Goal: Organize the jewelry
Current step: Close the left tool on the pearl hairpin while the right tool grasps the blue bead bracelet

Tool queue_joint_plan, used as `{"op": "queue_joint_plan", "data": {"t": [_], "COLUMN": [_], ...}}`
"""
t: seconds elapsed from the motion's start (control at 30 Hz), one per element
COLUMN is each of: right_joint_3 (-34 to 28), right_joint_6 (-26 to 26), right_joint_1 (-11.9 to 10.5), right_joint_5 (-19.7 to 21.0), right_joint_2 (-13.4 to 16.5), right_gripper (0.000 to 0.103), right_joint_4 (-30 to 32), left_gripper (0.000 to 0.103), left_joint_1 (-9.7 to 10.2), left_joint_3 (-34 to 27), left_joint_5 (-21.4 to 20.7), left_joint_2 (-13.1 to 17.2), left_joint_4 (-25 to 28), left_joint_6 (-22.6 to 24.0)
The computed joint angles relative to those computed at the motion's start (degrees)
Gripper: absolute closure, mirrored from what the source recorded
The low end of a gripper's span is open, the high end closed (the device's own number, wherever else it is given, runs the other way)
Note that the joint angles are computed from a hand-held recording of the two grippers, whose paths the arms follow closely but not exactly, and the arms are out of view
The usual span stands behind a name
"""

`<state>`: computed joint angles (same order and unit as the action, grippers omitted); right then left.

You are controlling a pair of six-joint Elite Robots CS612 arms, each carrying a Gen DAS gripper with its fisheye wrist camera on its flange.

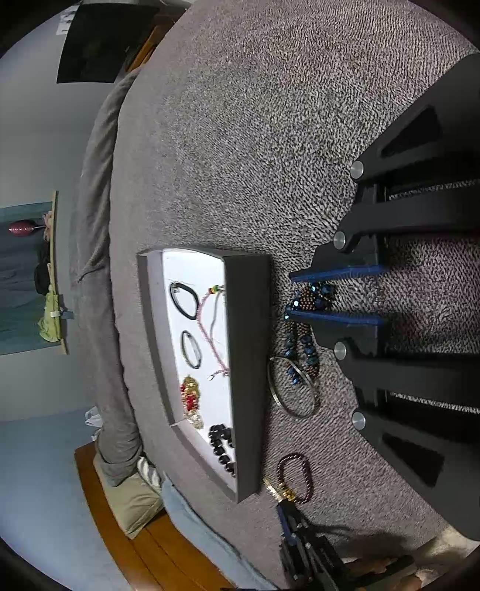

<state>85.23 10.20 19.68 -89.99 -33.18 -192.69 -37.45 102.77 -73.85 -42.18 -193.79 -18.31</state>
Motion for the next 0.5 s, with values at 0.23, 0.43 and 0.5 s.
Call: {"op": "queue_joint_plan", "data": {"t": [0.23,0.43,0.5], "right_joint_3": [1.06,1.57,1.85], "right_joint_6": [0.91,1.0,1.56], "right_joint_1": [-0.17,-0.16,-0.29], "right_joint_5": [0.18,-0.5,-0.17], "right_joint_2": [-0.31,-0.54,-0.65], "right_gripper": [0.096,0.096,0.096], "right_joint_4": [-4.88,-7.08,-7.87], "left_gripper": [0.094,0.094,0.094], "left_joint_1": [0.05,0.0,-0.01], "left_joint_3": [0.02,-0.04,-0.02], "left_joint_5": [0.0,0.2,0.31], "left_joint_2": [0.03,0.05,0.05], "left_joint_4": [-0.18,0.04,-0.02], "left_joint_6": [-0.02,0.08,0.09]}}
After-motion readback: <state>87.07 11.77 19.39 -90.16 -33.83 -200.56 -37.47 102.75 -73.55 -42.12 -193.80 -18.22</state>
